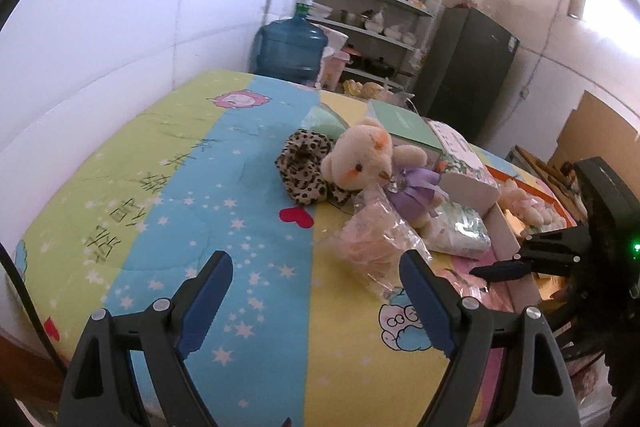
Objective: Organize soft objects
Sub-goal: 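Grasp the plastic-wrapped pink bun with the left gripper while the right gripper grasps the pink pack, then carry the wrapped bun and pink pack over the box with both grippers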
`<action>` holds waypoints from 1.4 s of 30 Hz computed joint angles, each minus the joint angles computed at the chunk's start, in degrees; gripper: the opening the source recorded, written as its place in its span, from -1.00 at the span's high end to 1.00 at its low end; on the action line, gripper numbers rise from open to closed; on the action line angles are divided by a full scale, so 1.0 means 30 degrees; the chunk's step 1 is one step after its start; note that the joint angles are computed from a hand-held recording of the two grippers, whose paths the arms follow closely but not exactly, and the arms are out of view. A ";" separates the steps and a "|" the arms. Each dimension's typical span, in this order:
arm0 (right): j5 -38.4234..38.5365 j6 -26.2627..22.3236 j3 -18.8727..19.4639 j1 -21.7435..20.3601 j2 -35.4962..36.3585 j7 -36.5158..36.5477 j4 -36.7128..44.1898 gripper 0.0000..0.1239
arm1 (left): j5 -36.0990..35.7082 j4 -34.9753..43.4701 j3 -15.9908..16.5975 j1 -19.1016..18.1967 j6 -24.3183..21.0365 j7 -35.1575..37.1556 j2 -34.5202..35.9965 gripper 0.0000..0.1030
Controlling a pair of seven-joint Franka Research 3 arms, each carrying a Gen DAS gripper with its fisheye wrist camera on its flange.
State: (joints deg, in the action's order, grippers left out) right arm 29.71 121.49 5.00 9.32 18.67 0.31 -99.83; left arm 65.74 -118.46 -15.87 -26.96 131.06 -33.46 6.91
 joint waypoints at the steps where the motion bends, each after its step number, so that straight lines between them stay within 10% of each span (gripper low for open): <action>1: 0.0260 0.0394 -0.0006 -0.0009 -0.0247 0.0189 -0.0430 0.21 | 0.0077 -0.0012 0.0039 0.0063 0.0235 0.0205 0.0008 -0.65; 19: 0.7313 0.3951 -0.0879 -0.0081 -0.5385 0.2539 -0.7721 0.25 | -0.0681 0.1554 0.1214 0.1060 0.4308 0.3063 0.1794 -0.65; 42: 0.8784 0.3046 -0.1166 -0.0174 -0.5118 0.3561 -0.7674 0.25 | -0.0664 0.2142 0.1668 0.0087 0.3364 0.2533 0.2514 -0.05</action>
